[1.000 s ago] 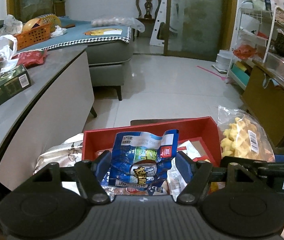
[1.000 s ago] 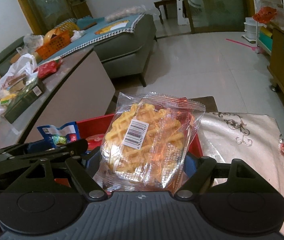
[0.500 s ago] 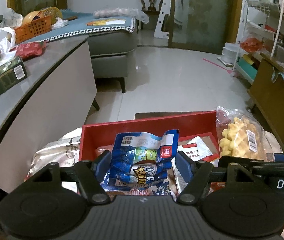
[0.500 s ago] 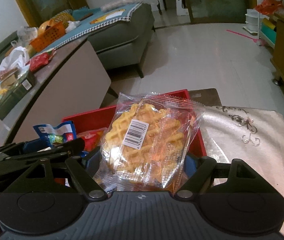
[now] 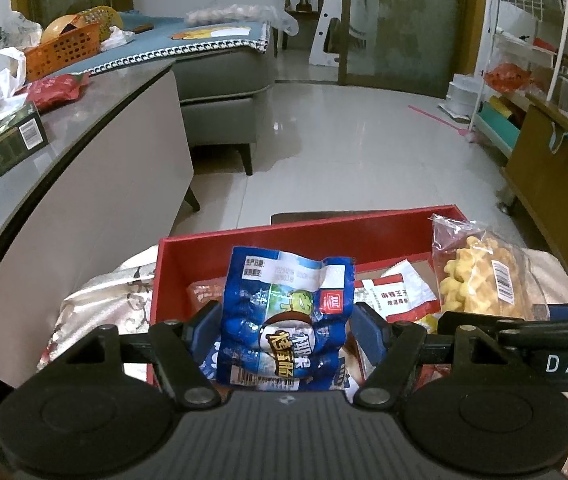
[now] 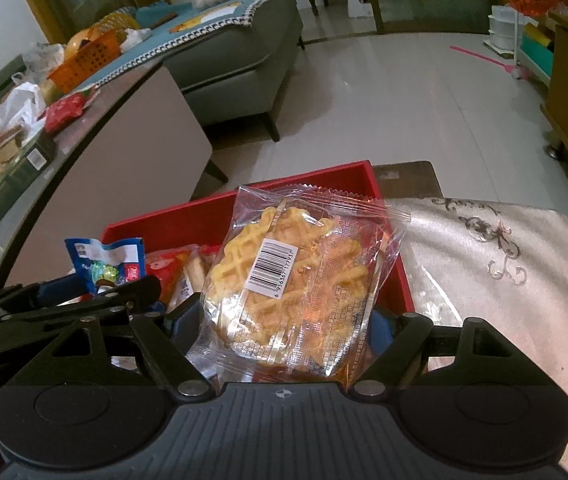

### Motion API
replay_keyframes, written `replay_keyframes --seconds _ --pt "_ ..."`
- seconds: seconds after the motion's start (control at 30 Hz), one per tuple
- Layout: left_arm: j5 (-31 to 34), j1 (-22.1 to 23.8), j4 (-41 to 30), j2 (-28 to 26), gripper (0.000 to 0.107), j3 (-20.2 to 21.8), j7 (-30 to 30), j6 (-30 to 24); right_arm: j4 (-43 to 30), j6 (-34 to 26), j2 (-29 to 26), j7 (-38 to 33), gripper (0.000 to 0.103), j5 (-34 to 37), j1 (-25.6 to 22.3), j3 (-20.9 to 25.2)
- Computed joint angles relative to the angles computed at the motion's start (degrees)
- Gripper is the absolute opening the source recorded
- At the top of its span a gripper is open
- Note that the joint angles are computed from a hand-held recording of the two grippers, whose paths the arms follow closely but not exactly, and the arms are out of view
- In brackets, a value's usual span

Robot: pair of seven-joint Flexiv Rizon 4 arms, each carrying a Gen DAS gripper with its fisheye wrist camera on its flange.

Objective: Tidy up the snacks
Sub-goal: 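Lower both snacks into the red box and open both grippers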

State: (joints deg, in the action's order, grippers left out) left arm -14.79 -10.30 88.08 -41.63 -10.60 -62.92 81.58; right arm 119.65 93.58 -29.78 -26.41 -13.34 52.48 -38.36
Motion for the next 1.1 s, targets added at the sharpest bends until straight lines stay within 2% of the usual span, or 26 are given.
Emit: replay_keyframes --seconds 0.37,0.57,0.87,1.0,1.1 --pt "0.79 -1.13 -1.02 -0.34 0.065 1.84 -1.40 -1.40 -0.49 -1.20 -0.07 0.62 0.086 -1.19 -2.43 2.76" --pt "1.64 -1.08 -0.69 -0.16 0.065 1.82 -1.39 -0.28 -0.73 -1.99 0.20 2.16 0.086 -3.43 -3.61 3.69" --pt "1.94 -0.65 0.31 0.68 0.065 1.76 -1.40 0.03 0.87 -0.49 0.62 2.65 0.086 -3.20 -0.78 0.23" --pt "1.19 1.34 2.55 2.01 0.065 -0.97 0.46 1.25 2.64 -0.23 1.51 2.27 0.087 -2.35 2.20 -2.77" --pt "0.21 3.16 4.87 3.41 0.065 -3.56 2.58 1.61 5.18 0.12 2.59 2.12 0.087 -1.14 6.48 -7.11"
